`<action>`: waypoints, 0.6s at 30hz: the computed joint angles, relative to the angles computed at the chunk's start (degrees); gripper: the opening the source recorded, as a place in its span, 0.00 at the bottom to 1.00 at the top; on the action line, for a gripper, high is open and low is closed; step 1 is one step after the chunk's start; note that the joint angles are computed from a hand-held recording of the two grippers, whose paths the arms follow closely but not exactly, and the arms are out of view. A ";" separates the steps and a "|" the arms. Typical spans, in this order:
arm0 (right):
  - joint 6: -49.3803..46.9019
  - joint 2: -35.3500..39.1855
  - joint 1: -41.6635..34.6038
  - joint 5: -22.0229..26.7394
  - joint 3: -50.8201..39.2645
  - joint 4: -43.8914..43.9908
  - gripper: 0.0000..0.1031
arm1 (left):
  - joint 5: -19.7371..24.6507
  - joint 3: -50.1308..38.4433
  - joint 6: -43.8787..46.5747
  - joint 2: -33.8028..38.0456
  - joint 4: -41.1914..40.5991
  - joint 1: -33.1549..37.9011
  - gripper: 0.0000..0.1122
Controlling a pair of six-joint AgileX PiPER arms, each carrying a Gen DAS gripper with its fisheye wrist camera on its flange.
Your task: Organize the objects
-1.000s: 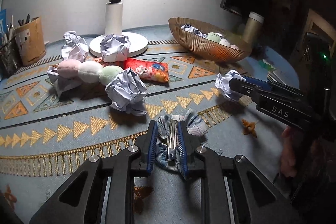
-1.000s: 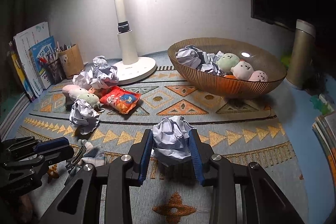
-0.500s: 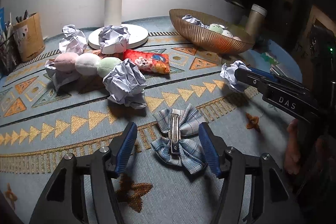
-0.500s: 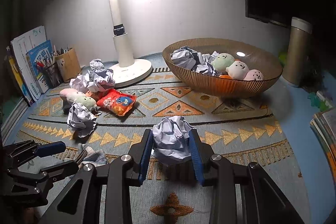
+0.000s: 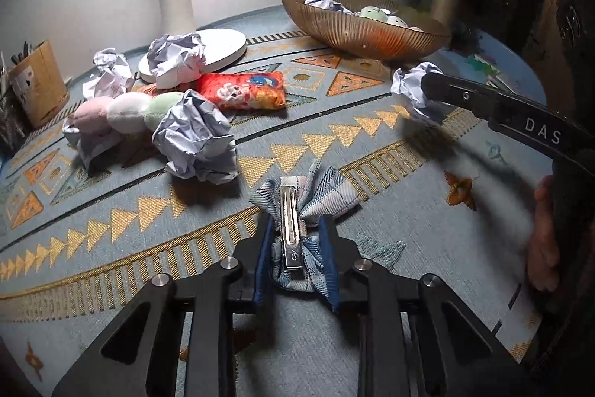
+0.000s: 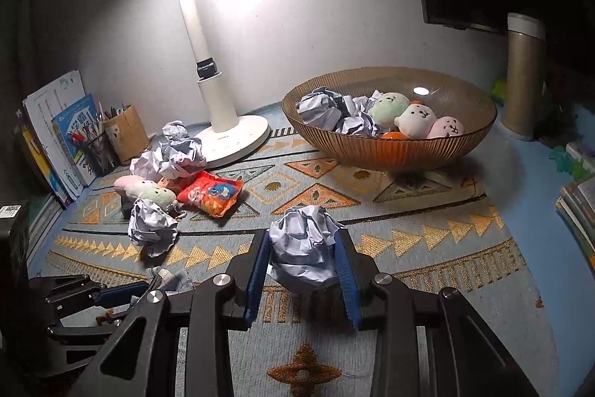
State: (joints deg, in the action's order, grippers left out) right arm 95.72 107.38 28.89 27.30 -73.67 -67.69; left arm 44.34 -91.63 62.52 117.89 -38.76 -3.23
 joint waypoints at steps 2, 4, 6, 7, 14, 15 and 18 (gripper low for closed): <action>0.09 0.08 0.49 0.78 -0.13 -0.50 0.33 | -0.82 1.14 1.02 -0.81 -2.10 0.31 0.15; 1.34 -0.14 0.71 0.92 0.29 -1.70 0.33 | 2.93 1.26 5.89 -0.89 -11.87 3.70 0.15; 2.27 -0.33 0.64 0.78 0.67 -2.47 0.33 | 6.91 -0.80 6.05 0.50 -16.20 6.35 0.15; 1.70 -0.21 0.58 0.79 0.46 -1.87 0.33 | 6.35 -0.79 5.07 0.62 -16.60 6.80 0.15; 2.17 0.32 0.92 2.43 -0.20 -2.28 0.33 | 4.49 0.35 5.84 -0.23 -15.97 5.81 0.15; 1.05 0.60 0.78 2.53 -0.67 -1.21 0.33 | 4.19 0.49 5.94 -0.36 -15.66 5.58 0.15; -0.09 1.02 0.72 2.77 -1.29 -0.37 0.33 | 5.16 -0.27 5.39 0.24 -16.23 6.24 0.15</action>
